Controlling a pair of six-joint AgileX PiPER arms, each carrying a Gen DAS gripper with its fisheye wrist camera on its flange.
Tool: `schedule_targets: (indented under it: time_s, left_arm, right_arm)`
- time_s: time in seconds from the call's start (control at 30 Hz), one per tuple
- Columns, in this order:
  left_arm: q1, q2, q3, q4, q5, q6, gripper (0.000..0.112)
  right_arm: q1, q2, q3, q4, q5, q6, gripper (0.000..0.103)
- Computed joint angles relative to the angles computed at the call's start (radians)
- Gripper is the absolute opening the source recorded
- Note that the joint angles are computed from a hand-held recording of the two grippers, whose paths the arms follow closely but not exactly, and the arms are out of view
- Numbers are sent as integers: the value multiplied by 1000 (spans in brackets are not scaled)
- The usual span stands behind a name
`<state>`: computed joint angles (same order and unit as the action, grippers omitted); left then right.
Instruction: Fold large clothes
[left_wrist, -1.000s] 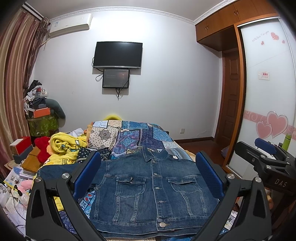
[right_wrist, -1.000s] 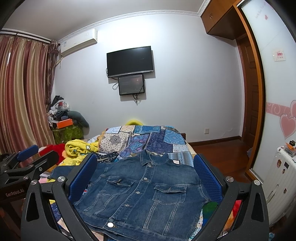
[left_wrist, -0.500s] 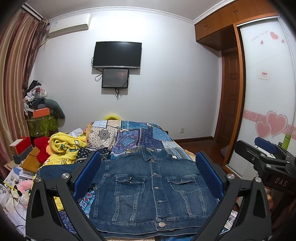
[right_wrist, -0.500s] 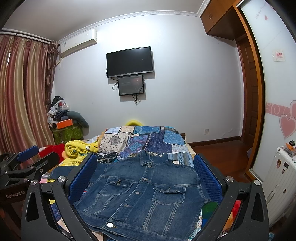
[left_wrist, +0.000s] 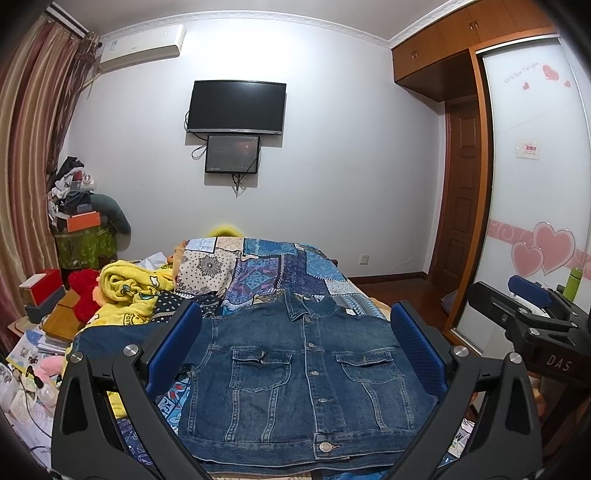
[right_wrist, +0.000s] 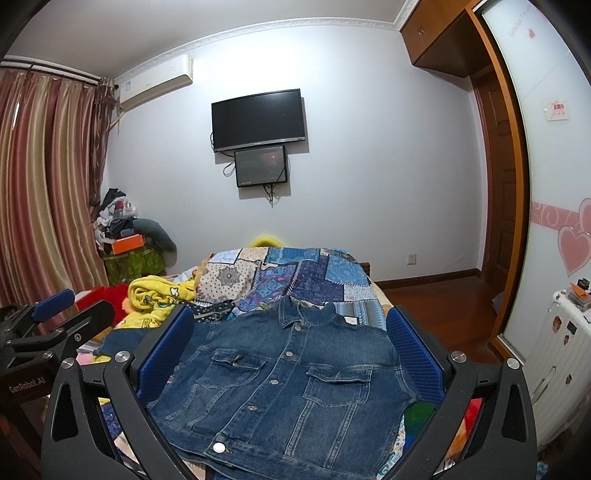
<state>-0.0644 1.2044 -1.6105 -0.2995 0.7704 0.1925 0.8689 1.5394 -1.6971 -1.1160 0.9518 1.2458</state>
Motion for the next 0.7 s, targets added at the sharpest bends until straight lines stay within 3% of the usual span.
schedule_targets:
  time_s: [0.33, 0.7]
  left_arm:
    - [57, 55, -24, -70, 14, 42, 103]
    - [173, 246, -142, -134, 59, 60, 103]
  right_arm:
    - [-31, 58, -55, 62, -2, -56, 103]
    - [-130, 217, -247, 267, -2, -243, 103]
